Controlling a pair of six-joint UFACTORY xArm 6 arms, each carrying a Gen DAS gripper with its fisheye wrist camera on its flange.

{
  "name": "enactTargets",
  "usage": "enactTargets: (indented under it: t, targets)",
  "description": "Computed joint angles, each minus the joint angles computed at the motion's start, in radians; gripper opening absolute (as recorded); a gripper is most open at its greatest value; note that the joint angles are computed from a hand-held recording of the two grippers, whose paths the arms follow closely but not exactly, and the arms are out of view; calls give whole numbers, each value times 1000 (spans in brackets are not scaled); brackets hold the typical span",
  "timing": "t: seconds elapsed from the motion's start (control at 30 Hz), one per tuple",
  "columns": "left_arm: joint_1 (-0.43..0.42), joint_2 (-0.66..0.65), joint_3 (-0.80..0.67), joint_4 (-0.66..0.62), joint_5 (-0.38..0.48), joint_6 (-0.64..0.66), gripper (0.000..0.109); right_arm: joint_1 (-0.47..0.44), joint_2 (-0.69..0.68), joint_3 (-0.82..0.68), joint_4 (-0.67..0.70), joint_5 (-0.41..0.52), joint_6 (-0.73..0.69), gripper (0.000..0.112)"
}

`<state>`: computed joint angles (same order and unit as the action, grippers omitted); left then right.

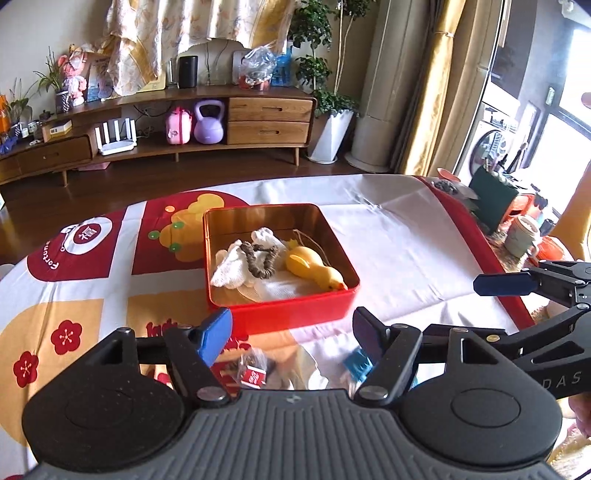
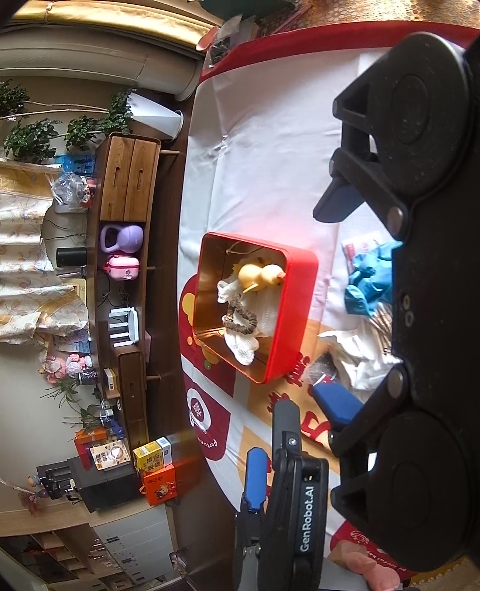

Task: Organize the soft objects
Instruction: 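Withdraw both grippers from the tin toward the loose items on the cloth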

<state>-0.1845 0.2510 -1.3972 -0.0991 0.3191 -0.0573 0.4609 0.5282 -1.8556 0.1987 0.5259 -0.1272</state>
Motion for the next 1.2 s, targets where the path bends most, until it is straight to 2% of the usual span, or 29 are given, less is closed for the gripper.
enactTargets:
  t: [0.23, 0.33, 0.5, 0.6, 0.93, 1.03, 1.13, 1.2]
  targets:
    - [-13, -94, 126, -101, -35, 78, 84, 4, -124, 189, 20, -48, -19, 99]
    - [-15, -127, 176, -91, -48, 64, 84, 5, -167, 263, 33, -63, -30, 100]
    - [-17, -168, 242, -175, -47, 123, 88, 4, -218, 361, 51, -84, -45, 100]
    - [-19, -179, 277, -185, -63, 123, 101, 6, -235, 403, 54, -98, -54, 100]
    - [-27, -134, 302, -334, -111, 260, 102, -5, -215, 437, 108, -106, -97, 99]
    - [-14, -97, 273, -292, -93, 218, 102, -10, -188, 418, 112, -102, -96, 99]
    - [4, -54, 252, -136, -116, 101, 102, -17, -154, 389, 112, -92, -95, 98]
    - [18, -22, 224, -28, -102, 16, 102, -21, -131, 366, 112, -82, -94, 96]
